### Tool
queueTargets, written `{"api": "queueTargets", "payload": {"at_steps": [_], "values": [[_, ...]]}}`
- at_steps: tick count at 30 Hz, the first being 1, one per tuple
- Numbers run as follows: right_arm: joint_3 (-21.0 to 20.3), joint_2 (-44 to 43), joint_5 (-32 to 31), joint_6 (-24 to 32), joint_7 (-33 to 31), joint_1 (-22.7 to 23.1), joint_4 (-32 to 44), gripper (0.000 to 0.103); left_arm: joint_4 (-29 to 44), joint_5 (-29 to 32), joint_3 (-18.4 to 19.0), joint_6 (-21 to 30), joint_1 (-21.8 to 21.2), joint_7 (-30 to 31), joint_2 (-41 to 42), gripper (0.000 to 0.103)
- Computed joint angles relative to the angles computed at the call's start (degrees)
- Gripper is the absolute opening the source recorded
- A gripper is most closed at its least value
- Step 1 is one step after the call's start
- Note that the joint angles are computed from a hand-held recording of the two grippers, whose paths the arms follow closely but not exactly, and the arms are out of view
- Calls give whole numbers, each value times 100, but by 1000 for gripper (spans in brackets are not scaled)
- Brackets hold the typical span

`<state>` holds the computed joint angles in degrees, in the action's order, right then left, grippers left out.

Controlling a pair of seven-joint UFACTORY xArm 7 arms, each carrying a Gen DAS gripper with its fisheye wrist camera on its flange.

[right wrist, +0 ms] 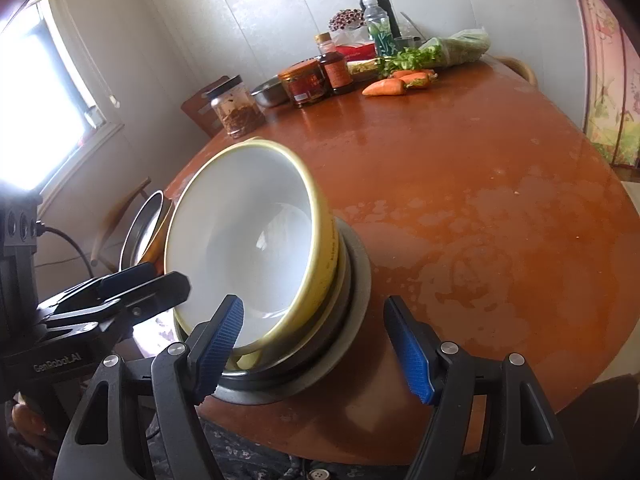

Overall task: Organize plates and bowls
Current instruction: 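Grasp the rim of the nested bowl stack with both tools, then lift the nested bowl stack with both tools and carry it over the plates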

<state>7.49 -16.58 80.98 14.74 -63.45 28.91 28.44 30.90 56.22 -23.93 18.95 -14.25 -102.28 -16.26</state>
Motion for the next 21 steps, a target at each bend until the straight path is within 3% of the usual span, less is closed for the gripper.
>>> {"api": "queueTargets", "payload": {"at_steps": [15,21], "values": [[-25,227,-66,290,66,-122,127,74,236,479,316,-179,-113,-237,551,80],[-29,302,239,482,-210,-217,189,74,283,956,520,-445,-155,-598,724,79]]}}
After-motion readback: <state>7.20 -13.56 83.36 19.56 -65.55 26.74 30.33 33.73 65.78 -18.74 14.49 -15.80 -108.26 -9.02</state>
